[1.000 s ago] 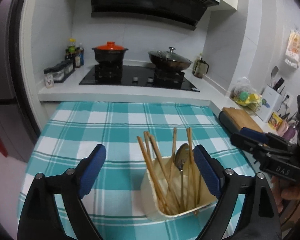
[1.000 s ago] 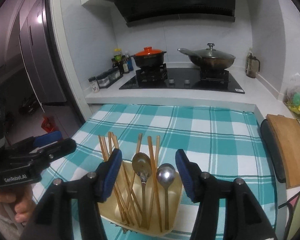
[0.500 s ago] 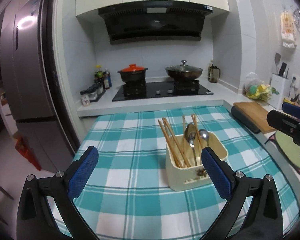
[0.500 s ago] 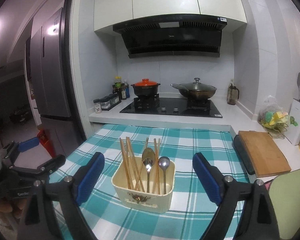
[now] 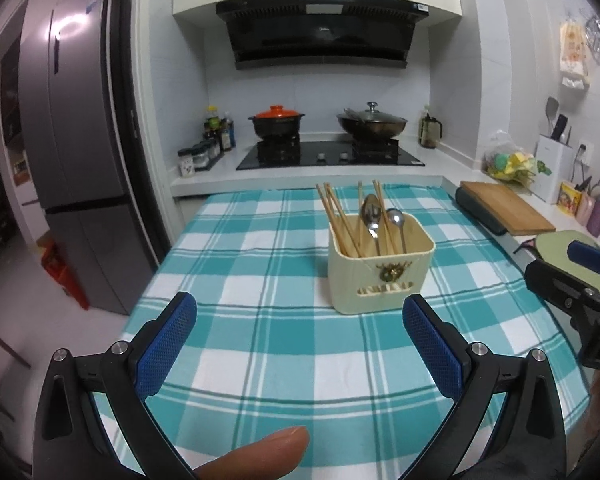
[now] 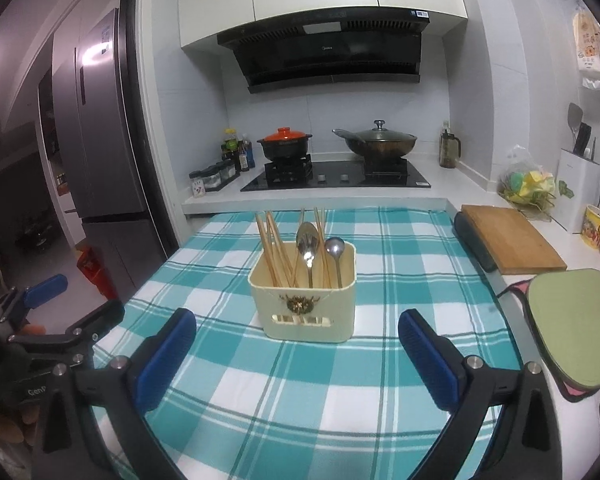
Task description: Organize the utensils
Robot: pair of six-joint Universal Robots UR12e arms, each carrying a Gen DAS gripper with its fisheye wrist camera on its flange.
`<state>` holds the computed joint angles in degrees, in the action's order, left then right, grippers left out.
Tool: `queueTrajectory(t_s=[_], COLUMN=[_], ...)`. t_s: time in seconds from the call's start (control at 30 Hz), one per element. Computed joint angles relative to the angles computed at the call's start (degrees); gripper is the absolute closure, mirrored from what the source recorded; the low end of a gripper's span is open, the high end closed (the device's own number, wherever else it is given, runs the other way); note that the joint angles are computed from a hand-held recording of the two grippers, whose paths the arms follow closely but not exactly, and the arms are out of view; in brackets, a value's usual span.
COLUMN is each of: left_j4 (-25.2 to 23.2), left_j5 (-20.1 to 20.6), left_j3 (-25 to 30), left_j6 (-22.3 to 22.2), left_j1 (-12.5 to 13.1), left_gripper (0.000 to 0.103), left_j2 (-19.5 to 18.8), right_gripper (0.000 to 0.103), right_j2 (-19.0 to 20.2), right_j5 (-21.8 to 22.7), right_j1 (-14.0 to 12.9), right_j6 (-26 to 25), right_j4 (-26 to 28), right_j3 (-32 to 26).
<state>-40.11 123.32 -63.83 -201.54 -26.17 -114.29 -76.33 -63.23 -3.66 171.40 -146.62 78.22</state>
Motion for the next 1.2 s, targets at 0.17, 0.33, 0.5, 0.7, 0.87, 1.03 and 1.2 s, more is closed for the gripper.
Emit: queueTrajectory(t_s=[0.17,0.33,0.5,0.7,0.87,1.03,1.2], left_j4=[-2.14,-4.45,-4.78,-5.14,-5.5,-5.93,-5.83], left_j5=[-1.65,-0.58,0.38,0.04,-0.66,-0.36,-0.19], left_j3=[-1.04,-1.23,-1.41,-1.2,-1.3,-1.28,-1.09], left_j6=[-2.45,-4.53,-4.82,-4.42,-4.98,-4.99,-4.36], left_j1=[-0.44,-0.72,-0.92,-0.89,-0.68,-0.69,-0.81], left_gripper=[0.0,0.0,0.0,0.0,0.0,0.0,0.0], left_j2=[1.09,1.64,1.95,1.93,2.09,2.04,1.92], right_gripper=[0.0,0.0,0.0,0.0,0.0,0.0,0.0], right_j2=[-2.38,-3.98,-4.48,-4.66,-4.85,-5.03,-5.12], right_j5=[-5.24,-5.51,-5.78,-6.51,-6.87,-7.35,-7.85], right_j1=[1.09,0.97,1.02,1.43,1.56,1.68,1.89], right_j6=[-2.39,-1.64,-1.56,-1.93,-2.01,-2.38,-2.43], right_j4=[1.23,1.56,2.71,3.33,3.54,3.88,4.18], right_j3=[2.26,3.75,3.87,3.84,3.88,3.88,3.87])
